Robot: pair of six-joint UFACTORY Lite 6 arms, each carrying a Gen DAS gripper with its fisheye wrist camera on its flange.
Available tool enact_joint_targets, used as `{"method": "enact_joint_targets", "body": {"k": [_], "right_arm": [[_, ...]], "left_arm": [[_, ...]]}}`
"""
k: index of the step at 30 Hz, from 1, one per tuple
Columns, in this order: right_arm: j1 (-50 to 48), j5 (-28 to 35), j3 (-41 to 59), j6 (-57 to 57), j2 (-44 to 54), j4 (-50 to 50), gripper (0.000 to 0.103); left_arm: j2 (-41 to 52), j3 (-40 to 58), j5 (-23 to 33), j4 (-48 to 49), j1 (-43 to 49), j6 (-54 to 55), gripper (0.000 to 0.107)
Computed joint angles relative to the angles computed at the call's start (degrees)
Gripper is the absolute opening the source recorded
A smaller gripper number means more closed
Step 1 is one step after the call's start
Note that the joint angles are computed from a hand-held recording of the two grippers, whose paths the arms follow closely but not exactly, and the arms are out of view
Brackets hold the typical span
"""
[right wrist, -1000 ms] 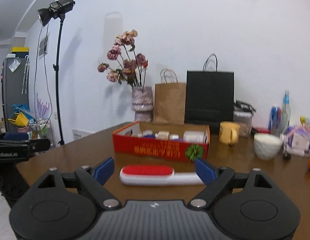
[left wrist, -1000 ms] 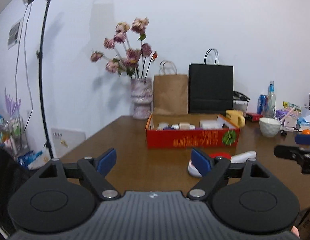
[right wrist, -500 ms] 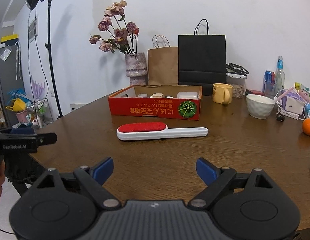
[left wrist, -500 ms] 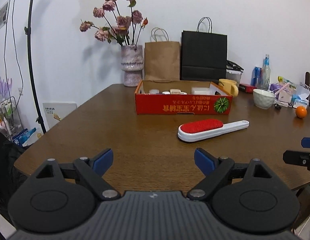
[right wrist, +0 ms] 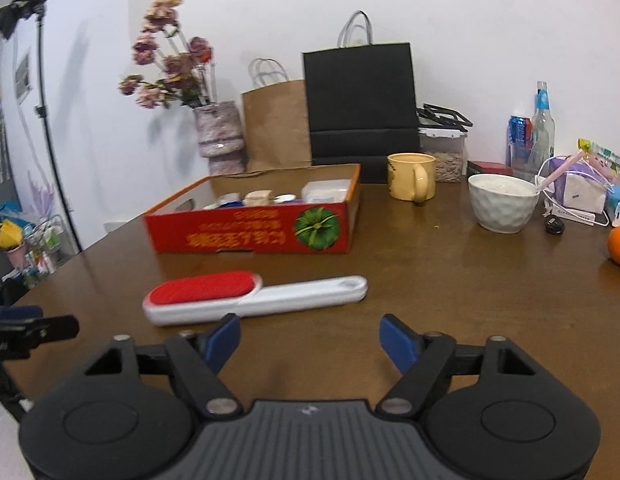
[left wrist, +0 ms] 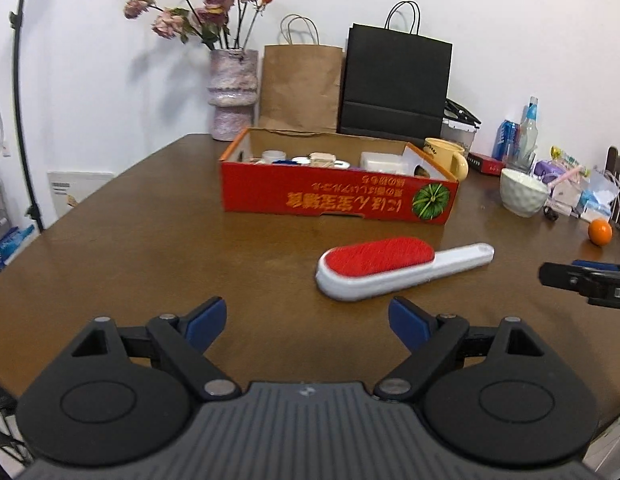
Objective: Organize rigid objects
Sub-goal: 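Grasp the red lint brush head with the left tool while the right tool grasps its white handle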
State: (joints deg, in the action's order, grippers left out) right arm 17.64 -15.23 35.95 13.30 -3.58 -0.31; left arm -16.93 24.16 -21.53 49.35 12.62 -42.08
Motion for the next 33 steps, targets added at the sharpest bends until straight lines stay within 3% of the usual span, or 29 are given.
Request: {"method": "enact_joint_targets", "body": {"k": [4,6,9,14,17,20,22,25,29,33], "right_arm": [[-5.4,-1.4,12.3,13.5,14.4,-16.3,0.057],[-7.5,-1.3,18.1,20.7,20.3,-23.9,0.042],[-9.0,0.7,25.9,24.4,27.8,-28.0,0.034],[-9.3,4.3,35.9,42.1,36.7,-46.9,0.025],[-9.4,3.8,37.2,43.3,38.7,-47.8,0.018],[-10.5,2.0,36.7,49.5,38.7,-52.5,0.018],[-11.6,0.6,37.4,58.4,39.3,-58.9,0.018],[-12.6,-1.5,37.9,62.4,40.0,-62.8,0.017],[-14.6,-8.6,37.1,61.4,41.6,-60.3,0.014],[-12.4,-8.2,32.1,55.4,37.6,-54.3,0.013]], "left_arm": [[12.3,9.5,-0.3,-3.2,-3.4,-0.7,0.084],[17.2,13.6,0.6,-8.5,-5.7,3.6,0.08],[22.7,18.1,0.8,-13.7,-7.9,8.0,0.077],[30.8,24.9,0.6,-13.7,-8.7,7.4,0.069],[34.9,27.2,-2.0,-11.7,-8.0,5.5,0.055],[36.3,28.1,-4.0,-7.7,-6.9,2.0,0.049],[36.5,28.3,-4.1,-8.4,-7.1,2.5,0.049],[36.7,28.3,-4.4,-9.1,-7.0,2.2,0.049],[37.1,27.4,-5.4,-20.7,-8.3,11.4,0.046],[34.4,24.4,-6.3,-26.8,-7.8,16.0,0.037]]}}
